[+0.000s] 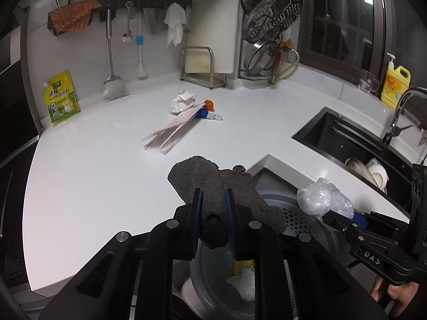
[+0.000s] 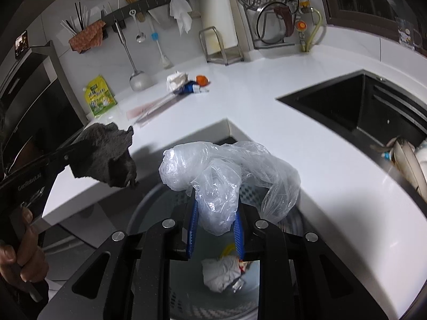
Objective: Collect trash
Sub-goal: 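Carry the plastic bag and grey cloth with both tools over the bin, then open both tools to drop the bag and cloth into the bin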
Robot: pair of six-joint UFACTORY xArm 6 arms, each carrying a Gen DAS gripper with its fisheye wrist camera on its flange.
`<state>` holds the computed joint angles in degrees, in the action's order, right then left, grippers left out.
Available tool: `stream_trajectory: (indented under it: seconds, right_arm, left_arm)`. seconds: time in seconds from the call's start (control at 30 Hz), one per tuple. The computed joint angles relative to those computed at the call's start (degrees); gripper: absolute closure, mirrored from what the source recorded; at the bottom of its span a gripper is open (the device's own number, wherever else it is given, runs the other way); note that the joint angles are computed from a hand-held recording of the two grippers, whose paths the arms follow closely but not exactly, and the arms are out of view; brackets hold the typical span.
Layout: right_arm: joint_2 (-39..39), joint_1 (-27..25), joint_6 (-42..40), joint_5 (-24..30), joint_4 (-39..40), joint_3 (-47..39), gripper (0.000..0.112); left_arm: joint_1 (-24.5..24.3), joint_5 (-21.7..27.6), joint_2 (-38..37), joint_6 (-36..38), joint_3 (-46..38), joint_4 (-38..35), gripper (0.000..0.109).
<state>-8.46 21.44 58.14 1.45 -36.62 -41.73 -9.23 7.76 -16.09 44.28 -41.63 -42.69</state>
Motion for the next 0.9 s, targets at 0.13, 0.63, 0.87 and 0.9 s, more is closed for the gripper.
stream_trajectory:
  seconds: [0.13,0.63,0.87,0.9]
  right_arm:
    - [-0.9,0.4,1.6,0.0,-1.3,1.8,0.09]
    - [-0.1,0.7,-2.5,-1.9,5.1,5.9,0.09]
    - [1.0,1.6,-9.7,-1.9,13.4,6.3,0.09]
    - [1.2,1.8,-10.9,-1.7,14.7,6.2,0.089]
  left_arm:
    - [-0.7,-0.1,-0.9,0.0,1.9,0.5,0.091]
    - [-2.2,-0.3,1.8,-4.7,5.4,6.3,0.091]
    - [-2.2,-0.6,3.7,-9.1,5.4,11.4,0.091]
    - [-2.2,-0.5,4.0,-9.7,5.2,12.0,0.091]
